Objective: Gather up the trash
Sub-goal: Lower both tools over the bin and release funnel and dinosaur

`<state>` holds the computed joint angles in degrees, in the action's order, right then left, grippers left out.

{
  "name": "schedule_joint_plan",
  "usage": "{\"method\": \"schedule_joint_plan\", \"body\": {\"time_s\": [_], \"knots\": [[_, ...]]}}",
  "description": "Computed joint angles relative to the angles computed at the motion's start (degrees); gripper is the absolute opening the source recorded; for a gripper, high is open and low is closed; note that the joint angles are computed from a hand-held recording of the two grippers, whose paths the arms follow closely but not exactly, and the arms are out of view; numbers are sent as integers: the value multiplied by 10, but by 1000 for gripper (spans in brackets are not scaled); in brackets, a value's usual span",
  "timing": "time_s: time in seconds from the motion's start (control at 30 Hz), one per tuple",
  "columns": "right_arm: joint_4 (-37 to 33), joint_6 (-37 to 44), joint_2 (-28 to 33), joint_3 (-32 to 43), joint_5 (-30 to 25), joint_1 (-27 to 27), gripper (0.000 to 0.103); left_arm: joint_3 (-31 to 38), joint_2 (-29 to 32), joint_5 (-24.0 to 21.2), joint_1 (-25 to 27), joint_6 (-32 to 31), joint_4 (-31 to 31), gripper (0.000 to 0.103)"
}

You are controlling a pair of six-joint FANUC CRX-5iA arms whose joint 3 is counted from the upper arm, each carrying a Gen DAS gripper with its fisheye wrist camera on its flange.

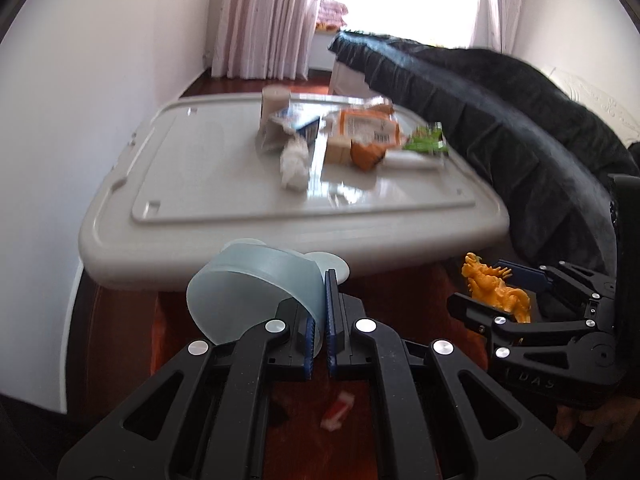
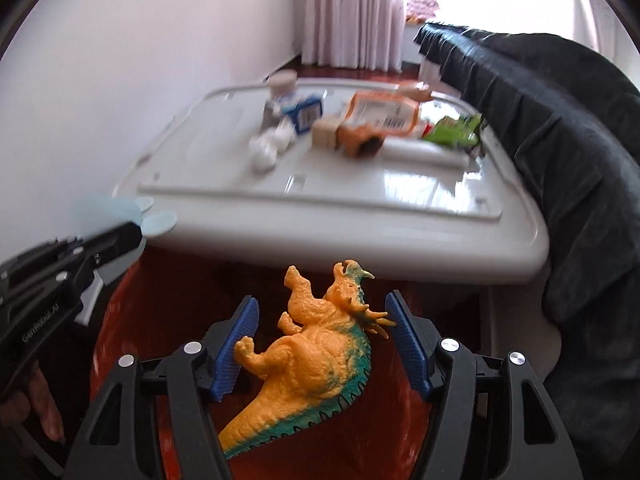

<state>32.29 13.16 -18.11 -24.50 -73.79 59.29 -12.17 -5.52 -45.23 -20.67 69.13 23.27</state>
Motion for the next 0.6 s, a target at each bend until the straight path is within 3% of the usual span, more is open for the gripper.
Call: {"method": "schedule_joint_plan", "body": {"time_s": [0.07,0.1,0.13,0.17,0.2,0.3,0.6], "knots": [[-20,-2,4,-1,-13,11,69,-5,-5,-24,3,15,-10,11],[-33,4,8,1,-21,15,72,-3,-4,-43,6,23,-15,24],[-28,-9,9,-3,-32,22,78,0,-3,-56,7,42,-26,44],[-22,-18,7,-7,-42,27,86,2,-4,-60,8,59,-36,55],[-15,-25,4,-11,-45,30,87,5,-8,-60,7,87,-55,71],[15,-43,-4,-19,-57,39,88,2,-18,-45,8,104,-61,78],[80,-55,-18,-31,-57,41,90,2,-14,-17,3,73,-39,79]]}}
